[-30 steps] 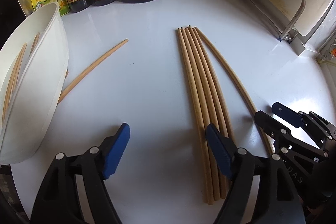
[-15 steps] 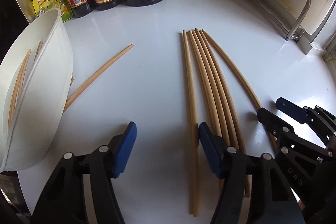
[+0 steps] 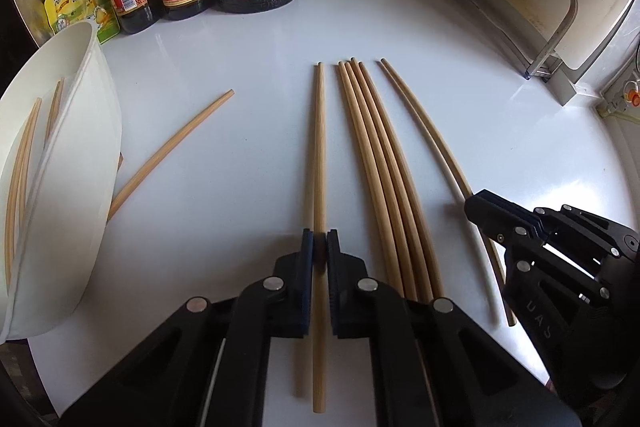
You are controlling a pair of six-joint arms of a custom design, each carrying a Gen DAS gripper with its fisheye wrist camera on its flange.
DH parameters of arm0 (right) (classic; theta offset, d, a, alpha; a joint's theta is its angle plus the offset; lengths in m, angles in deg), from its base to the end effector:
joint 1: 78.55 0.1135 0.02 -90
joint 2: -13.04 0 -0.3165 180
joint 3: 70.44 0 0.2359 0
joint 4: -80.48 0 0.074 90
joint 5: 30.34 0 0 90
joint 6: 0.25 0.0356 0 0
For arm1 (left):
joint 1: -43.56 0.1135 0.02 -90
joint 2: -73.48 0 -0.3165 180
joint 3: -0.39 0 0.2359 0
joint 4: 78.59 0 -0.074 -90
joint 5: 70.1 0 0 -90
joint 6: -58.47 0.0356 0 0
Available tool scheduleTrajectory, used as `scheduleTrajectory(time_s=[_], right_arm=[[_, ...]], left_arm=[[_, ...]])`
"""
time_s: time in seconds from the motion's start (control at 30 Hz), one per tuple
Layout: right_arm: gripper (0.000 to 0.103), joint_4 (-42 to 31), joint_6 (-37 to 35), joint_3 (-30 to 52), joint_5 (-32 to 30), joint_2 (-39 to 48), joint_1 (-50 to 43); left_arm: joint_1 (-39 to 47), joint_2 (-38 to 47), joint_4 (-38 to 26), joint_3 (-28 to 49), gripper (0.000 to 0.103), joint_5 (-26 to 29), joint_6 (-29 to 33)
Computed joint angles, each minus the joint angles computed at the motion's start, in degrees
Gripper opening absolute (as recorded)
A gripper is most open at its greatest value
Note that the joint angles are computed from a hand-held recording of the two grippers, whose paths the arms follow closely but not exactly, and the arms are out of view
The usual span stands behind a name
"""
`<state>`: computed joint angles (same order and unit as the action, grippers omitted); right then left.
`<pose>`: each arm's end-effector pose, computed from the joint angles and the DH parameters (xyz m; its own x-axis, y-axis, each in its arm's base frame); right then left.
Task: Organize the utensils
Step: 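Carry both held chopsticks over the white basin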
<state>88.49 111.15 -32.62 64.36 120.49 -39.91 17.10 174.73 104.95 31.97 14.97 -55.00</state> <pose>0.1964 0.1532 0.0980 -0.8558 -0.2186 -0.4689 -0.3003 0.9479 0.1063 0.1876 -0.0899 0.1026 -0.9153 0.0124 -0.4025 0.0526 0.9946 -0.0891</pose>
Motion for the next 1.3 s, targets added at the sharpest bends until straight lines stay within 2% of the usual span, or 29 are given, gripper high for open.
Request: scheduleTrajectory(time_s=[0.13,0.37,0.5,0.67,0.83,0.93,1.13,1.3], right_arm=[[0.006,-2.5,1.7,-0.6,-0.7,-4.8,-0.4],[0.006,-14.5,5.2,5.5,0.7,-15.3,3.9],[0.006,-19.3,7.0,12.9,2.5,-15.7,9.3],[0.006,-21.6,7.4,25.2,2.6,-9.2,15.0],[0.006,-25.8,7.0,39.0,1.1,0.2,19.4],[0.006,-28.7,7.0,46.0,-0.6,6.0,21.4],[0.006,-37.9,8.7,60.4,-4.5,17.2,22.9],[0.006,-46.1,9.6,70.9,-5.8,23.6,22.9]], left_arm=[[1.7,-5.6,-5.2,1.0,0.007,0.8,2.2],[11.1,-22.0,-20.5,5.5,0.007,4.5,10.1],[23.5,-30.1,-28.6,8.9,0.007,9.4,19.1],[43.9,-33.3,-36.0,14.1,0.007,19.3,33.1],[60.9,-29.4,-38.9,18.7,0.007,27.2,44.6],[67.6,-23.7,-37.5,20.5,0.007,29.0,48.9],[73.1,-10.0,-31.1,22.6,0.007,27.1,52.0],[73.1,-3.5,-29.1,24.1,0.008,25.1,51.9]])
